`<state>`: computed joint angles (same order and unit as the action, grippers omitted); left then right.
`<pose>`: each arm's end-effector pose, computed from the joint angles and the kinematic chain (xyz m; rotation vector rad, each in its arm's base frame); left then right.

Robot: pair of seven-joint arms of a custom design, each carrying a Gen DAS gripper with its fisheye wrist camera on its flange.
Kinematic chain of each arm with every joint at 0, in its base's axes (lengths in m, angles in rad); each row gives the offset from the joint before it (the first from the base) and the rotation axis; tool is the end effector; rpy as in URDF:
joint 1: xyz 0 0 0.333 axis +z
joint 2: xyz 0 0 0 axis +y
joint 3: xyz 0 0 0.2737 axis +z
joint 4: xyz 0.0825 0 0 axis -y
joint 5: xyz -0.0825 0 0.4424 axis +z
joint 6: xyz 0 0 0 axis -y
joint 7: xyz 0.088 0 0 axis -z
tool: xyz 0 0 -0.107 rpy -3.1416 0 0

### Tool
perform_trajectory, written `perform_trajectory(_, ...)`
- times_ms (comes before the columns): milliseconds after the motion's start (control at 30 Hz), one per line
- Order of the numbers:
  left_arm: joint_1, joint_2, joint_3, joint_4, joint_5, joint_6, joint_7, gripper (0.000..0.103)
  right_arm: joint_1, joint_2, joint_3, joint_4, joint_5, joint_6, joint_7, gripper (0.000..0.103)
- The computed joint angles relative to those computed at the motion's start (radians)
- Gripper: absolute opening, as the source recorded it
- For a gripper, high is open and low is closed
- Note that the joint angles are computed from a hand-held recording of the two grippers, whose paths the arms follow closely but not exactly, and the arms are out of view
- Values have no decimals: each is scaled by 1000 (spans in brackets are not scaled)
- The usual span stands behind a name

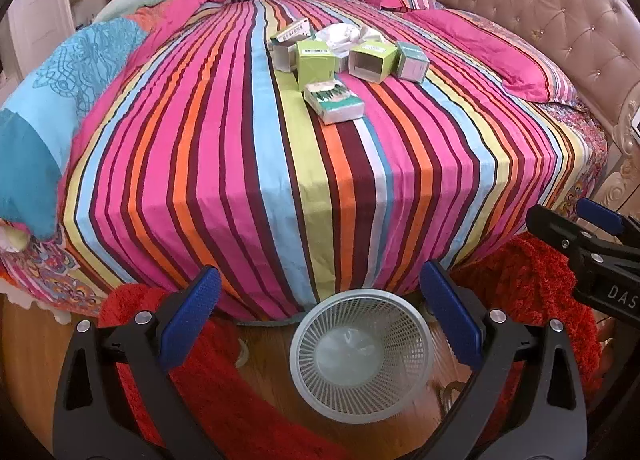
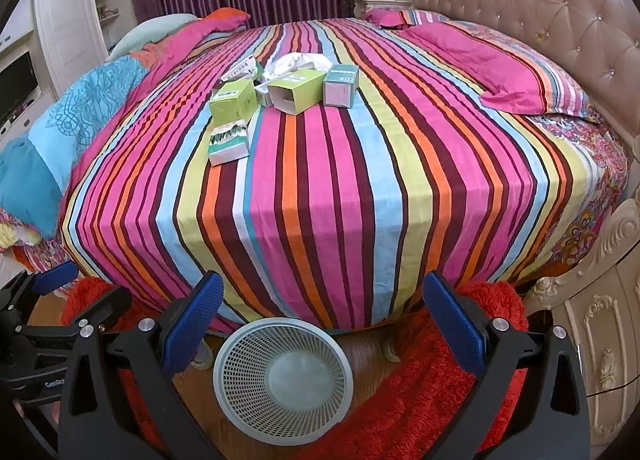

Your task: Collect trash

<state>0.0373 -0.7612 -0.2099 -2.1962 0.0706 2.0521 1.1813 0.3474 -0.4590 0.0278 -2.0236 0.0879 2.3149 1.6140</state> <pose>0.4273 -0.0973 0.6855 -2.0240 1.6291 -0.5565 0.4933 0.1991 0.6818 -1.9613 1.4465 -0.4465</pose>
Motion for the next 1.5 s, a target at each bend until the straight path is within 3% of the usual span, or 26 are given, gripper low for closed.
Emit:
perform_trajectory(1067, 1, -3, -1, 0, 7, -8, -1, 97, 9, 9, -9, 11, 29, -13, -35, 95)
perform_trajectory(1367, 8, -1, -3, 5, 15, -15, -9, 97, 13, -1, -3, -2, 30, 14, -56, 95)
perform_trajectory(1500, 8, -2, 1, 1, 12, -12, -14, 97, 21, -14, -9, -27, 45, 71, -70, 95)
